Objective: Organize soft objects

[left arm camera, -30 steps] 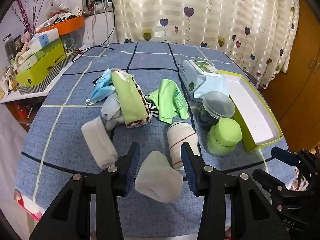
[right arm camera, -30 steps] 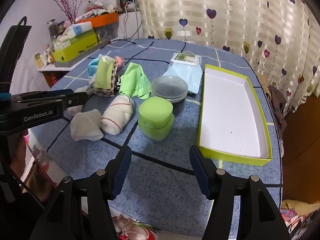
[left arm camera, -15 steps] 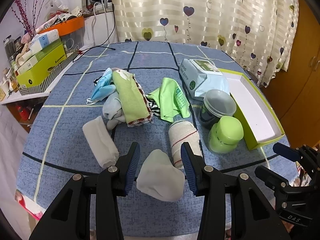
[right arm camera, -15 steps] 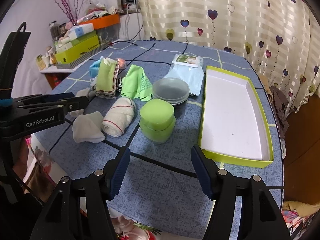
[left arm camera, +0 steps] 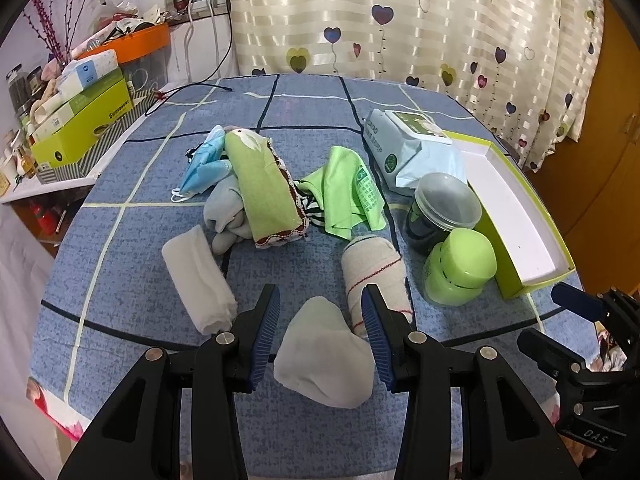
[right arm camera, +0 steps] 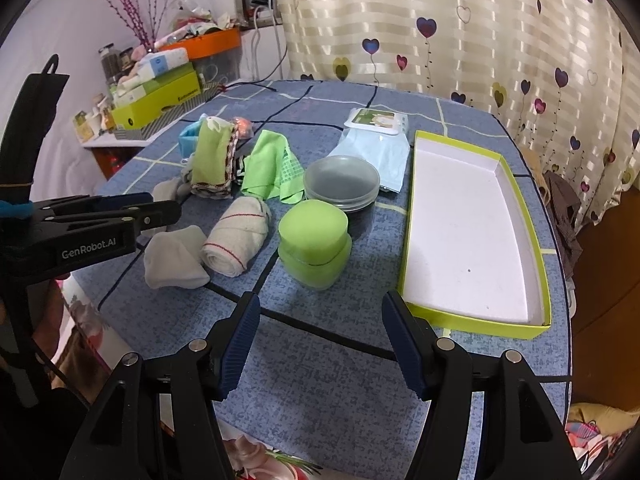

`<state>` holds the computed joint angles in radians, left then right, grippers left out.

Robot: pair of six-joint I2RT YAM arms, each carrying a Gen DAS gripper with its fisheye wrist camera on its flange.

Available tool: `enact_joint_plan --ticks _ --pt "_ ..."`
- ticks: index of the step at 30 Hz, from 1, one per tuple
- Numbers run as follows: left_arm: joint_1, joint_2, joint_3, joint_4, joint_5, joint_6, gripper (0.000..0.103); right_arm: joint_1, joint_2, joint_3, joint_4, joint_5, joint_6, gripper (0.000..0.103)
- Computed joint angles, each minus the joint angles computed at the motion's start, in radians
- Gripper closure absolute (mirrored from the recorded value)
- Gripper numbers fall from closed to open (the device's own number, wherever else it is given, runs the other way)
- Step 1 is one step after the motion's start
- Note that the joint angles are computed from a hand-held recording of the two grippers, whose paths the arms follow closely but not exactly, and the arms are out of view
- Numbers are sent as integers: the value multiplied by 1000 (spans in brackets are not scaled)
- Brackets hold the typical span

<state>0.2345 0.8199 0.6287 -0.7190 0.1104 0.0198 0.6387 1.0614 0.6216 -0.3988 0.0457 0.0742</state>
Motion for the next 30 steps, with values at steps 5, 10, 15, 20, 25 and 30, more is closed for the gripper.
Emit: enact_joint_plan --ticks 5,10,15,20,25,30 --pt "6 7 -1 2 6 5 59 1 6 2 2 -3 -1 40" --pt "25 20 -4 5 23 13 59 11 22 8 3 2 4 40" --pt "52 22 -2 1 47 24 59 16 24 5 13 3 4 40" --pt "59 20 -2 -4 45 27 59 17 21 8 9 3 4 40" --pt "61 9 0 -10 45 28 59 16 10 9 4 1 2 40" --pt "69 7 3 -15 54 33 59 18 10 10 1 2 4 40"
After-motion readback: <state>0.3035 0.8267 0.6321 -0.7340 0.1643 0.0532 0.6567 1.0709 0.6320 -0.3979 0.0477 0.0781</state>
